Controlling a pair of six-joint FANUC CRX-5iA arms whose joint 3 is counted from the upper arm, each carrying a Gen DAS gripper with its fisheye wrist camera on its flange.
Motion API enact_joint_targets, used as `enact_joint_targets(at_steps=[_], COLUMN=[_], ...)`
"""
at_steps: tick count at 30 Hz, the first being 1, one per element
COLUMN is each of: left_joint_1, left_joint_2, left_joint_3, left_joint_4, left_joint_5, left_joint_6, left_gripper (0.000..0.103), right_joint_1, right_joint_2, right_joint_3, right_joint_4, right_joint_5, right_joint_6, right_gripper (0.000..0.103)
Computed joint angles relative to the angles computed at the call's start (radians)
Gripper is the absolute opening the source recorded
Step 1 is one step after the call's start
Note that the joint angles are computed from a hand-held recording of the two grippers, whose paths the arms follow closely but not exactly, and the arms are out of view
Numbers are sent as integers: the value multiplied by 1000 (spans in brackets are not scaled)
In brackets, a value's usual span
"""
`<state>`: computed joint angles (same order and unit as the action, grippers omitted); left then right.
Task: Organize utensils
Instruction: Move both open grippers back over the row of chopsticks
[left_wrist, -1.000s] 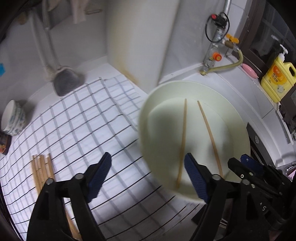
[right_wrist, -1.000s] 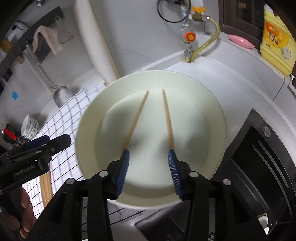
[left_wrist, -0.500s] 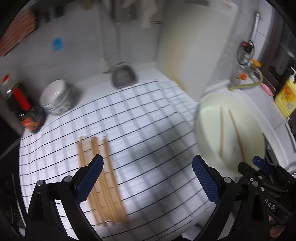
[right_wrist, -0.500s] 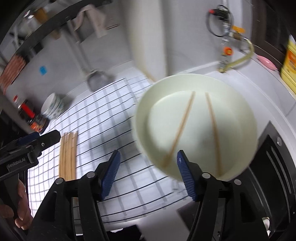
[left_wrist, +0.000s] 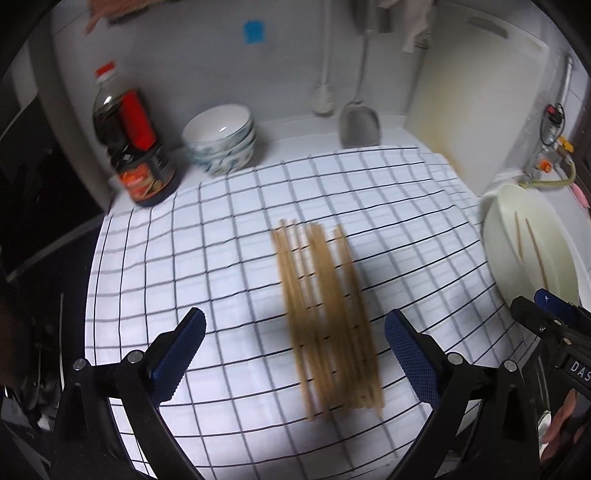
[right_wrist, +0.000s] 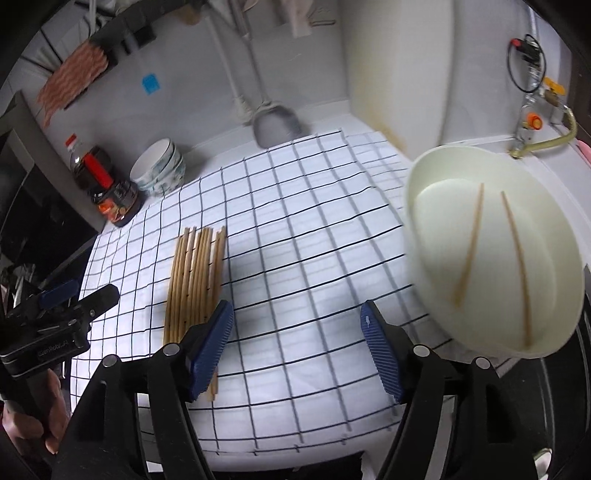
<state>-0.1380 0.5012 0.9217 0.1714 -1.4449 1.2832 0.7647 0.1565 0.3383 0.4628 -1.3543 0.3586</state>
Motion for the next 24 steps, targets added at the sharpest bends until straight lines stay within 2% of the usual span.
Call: enact_joint_targets(at_steps=[6,10,15,24], left_joint_1=[30,35,43,49], left_joint_2=[-4,-1,11,19], left_joint_3=[-80,-123,-158,-200], left_joint_4=[13,9,0,-10], left_joint_5=[34,60,95,166], left_joint_6=[-2,-14,-9,-18], left_gripper=[96,96,96,96], right_joint_1=[14,4,-15,-18], right_joint_2=[65,83,144,204], right_joint_3=[1,-6,45,60], right_joint_4=[51,20,-43,-30], right_joint_5=[15,65,64,82], right_joint_6=[-9,-3,64,94], right_gripper=[74,74,74,74])
